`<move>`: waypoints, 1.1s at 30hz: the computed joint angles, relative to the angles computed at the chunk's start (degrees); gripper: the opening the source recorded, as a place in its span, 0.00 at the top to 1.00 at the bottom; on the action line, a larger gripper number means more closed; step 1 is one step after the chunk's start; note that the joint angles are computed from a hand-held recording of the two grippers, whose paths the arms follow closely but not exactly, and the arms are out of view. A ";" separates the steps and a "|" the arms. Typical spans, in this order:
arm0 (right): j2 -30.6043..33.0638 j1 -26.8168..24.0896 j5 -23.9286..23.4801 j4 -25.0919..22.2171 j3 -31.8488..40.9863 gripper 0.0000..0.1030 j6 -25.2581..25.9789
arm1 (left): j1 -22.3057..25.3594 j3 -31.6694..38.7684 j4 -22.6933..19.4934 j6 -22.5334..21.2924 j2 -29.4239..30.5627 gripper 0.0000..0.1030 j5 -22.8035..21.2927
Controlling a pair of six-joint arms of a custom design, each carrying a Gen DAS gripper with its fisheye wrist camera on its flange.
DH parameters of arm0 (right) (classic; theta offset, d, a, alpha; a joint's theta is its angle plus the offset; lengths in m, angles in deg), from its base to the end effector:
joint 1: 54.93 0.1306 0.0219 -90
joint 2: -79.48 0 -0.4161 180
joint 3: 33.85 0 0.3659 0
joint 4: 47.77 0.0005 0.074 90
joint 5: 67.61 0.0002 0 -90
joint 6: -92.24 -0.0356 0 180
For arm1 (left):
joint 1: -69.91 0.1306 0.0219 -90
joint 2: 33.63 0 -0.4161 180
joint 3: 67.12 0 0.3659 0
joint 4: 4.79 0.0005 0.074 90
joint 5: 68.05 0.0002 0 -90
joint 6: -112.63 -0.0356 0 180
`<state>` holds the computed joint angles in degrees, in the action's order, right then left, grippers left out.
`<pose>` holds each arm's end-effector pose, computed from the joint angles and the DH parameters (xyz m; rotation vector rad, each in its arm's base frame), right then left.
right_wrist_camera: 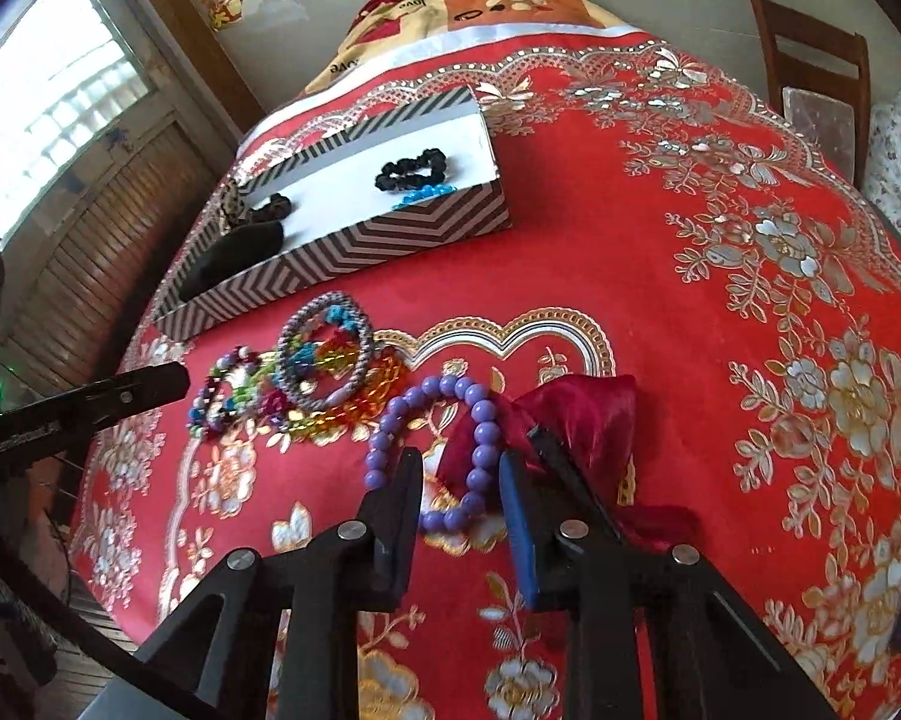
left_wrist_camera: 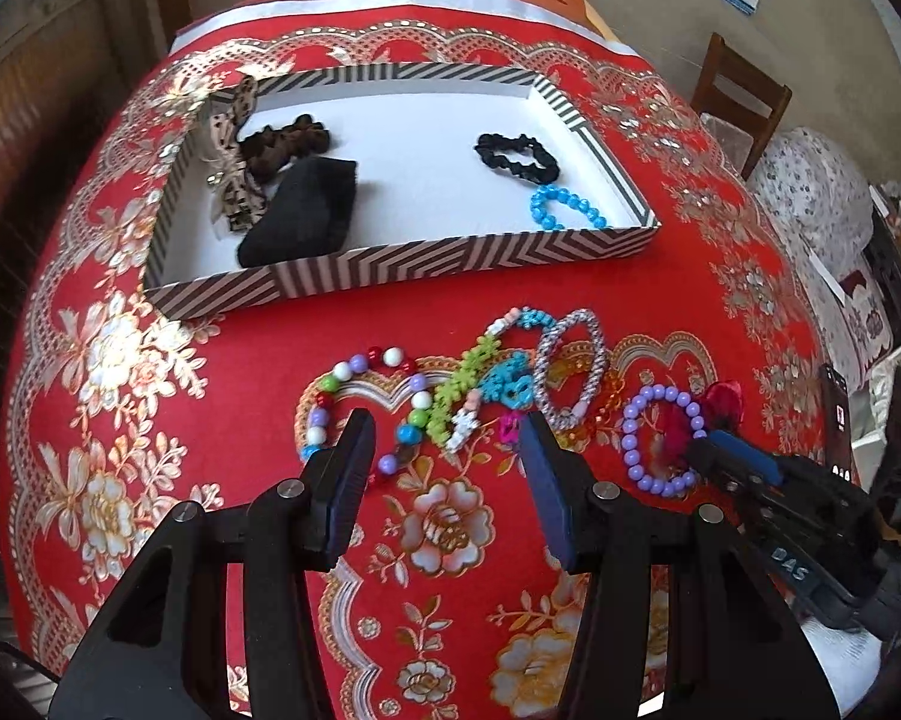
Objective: Organize jewelry
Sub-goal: 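Grasp the silver braided bracelet with left while right grasps the purple bead bracelet, then lift both bracelets and move them toward the striped tray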
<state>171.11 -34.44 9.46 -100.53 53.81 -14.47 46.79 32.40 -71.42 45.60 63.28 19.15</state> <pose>0.4266 0.1674 0.4302 -0.1745 2.6078 0.5295 0.4468 -0.1894 0.4618 -0.0117 2.6997 -0.1831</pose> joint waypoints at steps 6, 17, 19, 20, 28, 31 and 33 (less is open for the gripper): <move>1.65 -0.12 0.88 0.15 0.43 0.78 -0.07 | -0.25 2.72 -0.24 -2.90 2.92 0.52 2.66; 1.31 -0.76 -0.10 3.38 -1.08 0.91 0.07 | -0.76 8.89 -1.94 -6.30 10.97 0.80 7.17; 0.82 -0.89 -0.48 3.68 -1.44 0.91 0.07 | -0.78 9.55 -2.75 -6.33 11.75 0.89 7.69; 0.67 -0.96 -0.99 3.70 -1.52 0.91 -0.11 | -0.71 9.41 -2.52 -6.23 11.59 0.92 8.14; -2.06 -1.42 -5.17 3.97 -0.86 0.92 -1.10 | 0.29 9.24 -1.15 -6.20 7.99 0.94 9.64; -2.72 -1.44 -6.32 3.76 0.04 0.92 -1.28 | 0.77 9.61 -1.00 -6.25 6.78 0.94 9.67; -3.03 -1.29 -6.63 3.39 1.01 0.92 -1.20 | 1.04 9.86 -1.14 -6.14 6.21 0.94 9.18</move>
